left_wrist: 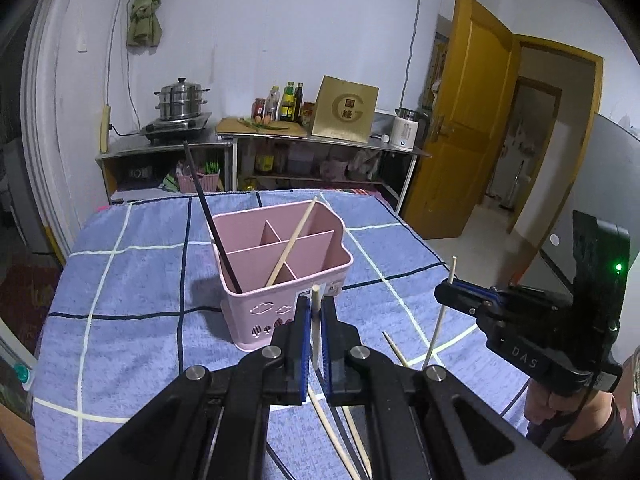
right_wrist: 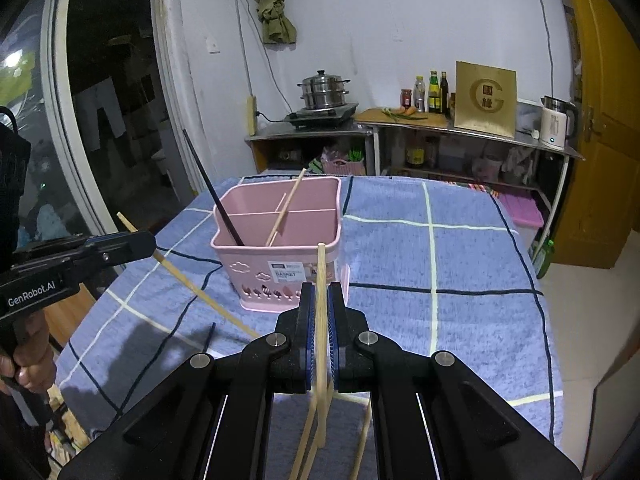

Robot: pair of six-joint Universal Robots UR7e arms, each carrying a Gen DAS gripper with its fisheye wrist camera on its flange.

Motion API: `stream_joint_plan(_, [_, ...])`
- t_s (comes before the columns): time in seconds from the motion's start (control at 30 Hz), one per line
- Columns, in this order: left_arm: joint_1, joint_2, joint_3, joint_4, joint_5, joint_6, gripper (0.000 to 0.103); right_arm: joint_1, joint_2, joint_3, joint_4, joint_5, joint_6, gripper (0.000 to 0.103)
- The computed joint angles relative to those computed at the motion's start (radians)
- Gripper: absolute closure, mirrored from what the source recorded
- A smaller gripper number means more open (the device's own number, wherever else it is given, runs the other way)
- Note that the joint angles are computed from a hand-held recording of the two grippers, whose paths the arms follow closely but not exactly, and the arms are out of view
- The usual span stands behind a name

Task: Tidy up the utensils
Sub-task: 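Carry the wooden chopstick upright into the pink basket while the left tool carries its own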

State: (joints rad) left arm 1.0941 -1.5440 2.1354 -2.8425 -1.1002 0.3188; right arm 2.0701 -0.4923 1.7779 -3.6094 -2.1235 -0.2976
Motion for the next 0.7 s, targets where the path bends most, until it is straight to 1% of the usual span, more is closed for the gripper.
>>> stream_joint_plan(0.4, [-0.016,-0.028,-0.008,0.041,-0.004,-0.001,0.099,0.023,-0.01,0.003,-0.032,0.016,-0.026,0.097])
stream_joint_plan(0.6, [-0.034,-0.024,-0.052,0.066,-0.001,0.007,0.099,0.041,0.003,-0.046,-0.011,0.016,-0.044,0.097])
stream_joint_plan(0.7, [-0.041,-0.014,-0.089,0.064,-0.005,0.012,0.099,0.046,0.007,-0.074,-0.009,0.028,-0.048,0.097])
